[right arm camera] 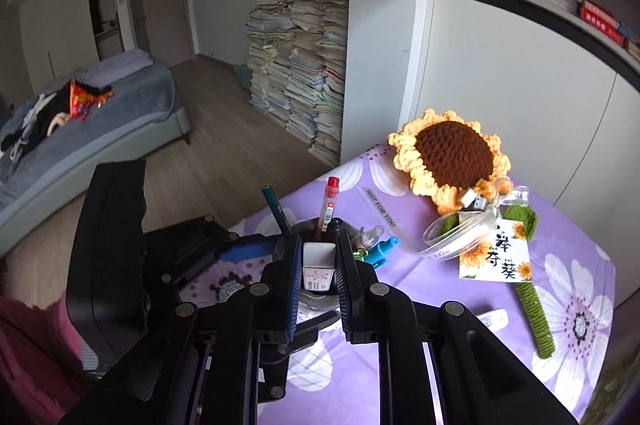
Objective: Organize stationery
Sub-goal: 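Lift the white eraser with the right gripper over the cup, then move the right gripper to the second white eraser and close on it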
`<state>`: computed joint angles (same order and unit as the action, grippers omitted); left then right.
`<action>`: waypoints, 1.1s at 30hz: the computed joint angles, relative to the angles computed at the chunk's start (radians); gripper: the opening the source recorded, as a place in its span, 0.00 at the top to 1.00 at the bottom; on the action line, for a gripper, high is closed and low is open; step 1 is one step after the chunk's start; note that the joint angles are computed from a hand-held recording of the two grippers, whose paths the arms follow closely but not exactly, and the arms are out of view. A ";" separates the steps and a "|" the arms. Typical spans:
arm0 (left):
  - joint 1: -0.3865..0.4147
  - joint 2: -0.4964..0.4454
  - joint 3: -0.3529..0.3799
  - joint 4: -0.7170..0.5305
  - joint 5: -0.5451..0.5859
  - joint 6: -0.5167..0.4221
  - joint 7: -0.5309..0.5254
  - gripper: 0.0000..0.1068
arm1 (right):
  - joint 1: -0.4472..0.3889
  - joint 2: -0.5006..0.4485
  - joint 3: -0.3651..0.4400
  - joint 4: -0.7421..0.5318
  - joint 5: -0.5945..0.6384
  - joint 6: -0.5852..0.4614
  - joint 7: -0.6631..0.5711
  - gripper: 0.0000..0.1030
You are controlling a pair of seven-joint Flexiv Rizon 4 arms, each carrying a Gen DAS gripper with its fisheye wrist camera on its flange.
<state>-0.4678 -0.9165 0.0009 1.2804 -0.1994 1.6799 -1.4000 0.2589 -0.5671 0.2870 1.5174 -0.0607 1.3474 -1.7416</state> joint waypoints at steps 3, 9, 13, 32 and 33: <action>0.000 -0.002 0.002 -0.007 -0.002 -0.009 -0.003 0.38 | -0.060 0.000 0.077 -0.022 0.063 -0.045 -0.047 0.83; -0.006 -0.007 0.013 -0.017 0.000 -0.013 -0.013 0.38 | -0.160 0.004 0.162 -0.080 0.282 -0.070 -0.107 0.72; 0.003 -0.004 0.000 -0.014 0.004 -0.013 -0.012 0.38 | -0.090 0.019 0.016 -0.072 0.272 -0.079 0.067 0.72; 0.004 -0.011 0.000 -0.018 0.008 -0.007 -0.010 0.38 | -0.114 -0.298 -0.132 -0.563 0.182 -0.743 0.687 0.60; 0.005 -0.011 -0.002 -0.017 0.009 -0.006 -0.008 0.38 | -0.110 -0.314 -0.134 -0.596 0.178 -0.773 0.694 0.60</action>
